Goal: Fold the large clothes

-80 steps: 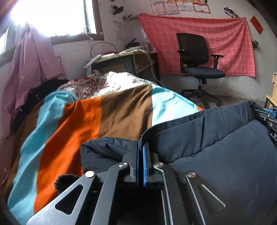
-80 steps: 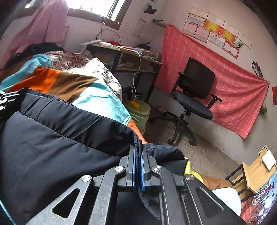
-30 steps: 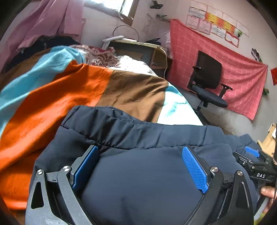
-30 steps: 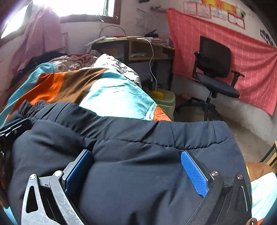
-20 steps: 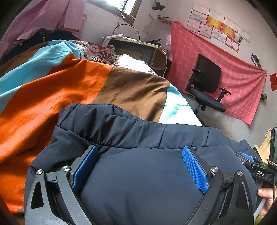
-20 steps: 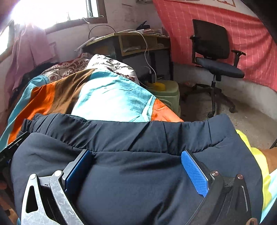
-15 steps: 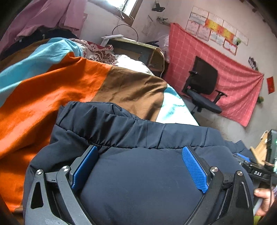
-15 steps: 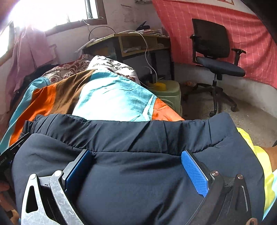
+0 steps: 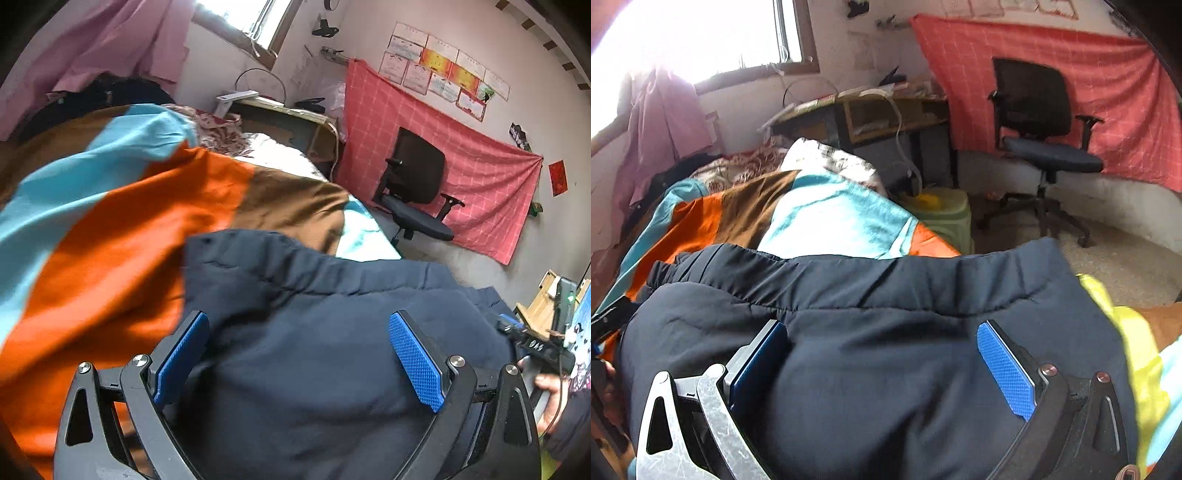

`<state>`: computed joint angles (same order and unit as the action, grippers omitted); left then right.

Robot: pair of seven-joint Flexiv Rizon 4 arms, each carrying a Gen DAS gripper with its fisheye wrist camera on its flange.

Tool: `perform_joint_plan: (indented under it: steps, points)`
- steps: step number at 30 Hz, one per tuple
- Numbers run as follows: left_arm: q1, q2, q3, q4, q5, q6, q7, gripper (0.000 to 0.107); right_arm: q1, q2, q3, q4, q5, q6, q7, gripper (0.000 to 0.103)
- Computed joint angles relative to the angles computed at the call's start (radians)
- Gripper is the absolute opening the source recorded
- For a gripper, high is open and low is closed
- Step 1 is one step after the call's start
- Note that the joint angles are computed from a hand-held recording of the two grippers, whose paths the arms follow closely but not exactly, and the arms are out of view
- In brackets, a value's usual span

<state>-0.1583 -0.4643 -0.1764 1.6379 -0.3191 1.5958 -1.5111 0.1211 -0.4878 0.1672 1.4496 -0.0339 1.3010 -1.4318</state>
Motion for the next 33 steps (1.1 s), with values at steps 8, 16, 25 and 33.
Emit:
perform_joint_plan:
  steps: [8, 16, 25, 33]
  points:
    - [0.148, 0.093, -0.140, 0.136, -0.156, -0.122, 0.152, 0.095, -0.021, 0.111, -0.032, 0.171, 0.003, 0.100, 0.028, 0.103]
    - [0.186, 0.097, -0.187, 0.144, -0.388, -0.272, 0.337, 0.095, -0.075, 0.170, -0.049, 0.225, -0.011, 0.004, 0.020, 0.103]
    - [0.165, 0.052, -0.127, 0.063, -0.545, -0.475, 0.419, 0.095, -0.225, 0.114, 0.046, -0.036, 0.307, -0.505, -0.362, 0.103]
    - [0.119, 0.044, -0.060, 0.043, -0.588, -0.508, 0.470, 0.095, -0.223, 0.008, 0.023, -0.247, 0.431, -0.690, -0.566, 0.103]
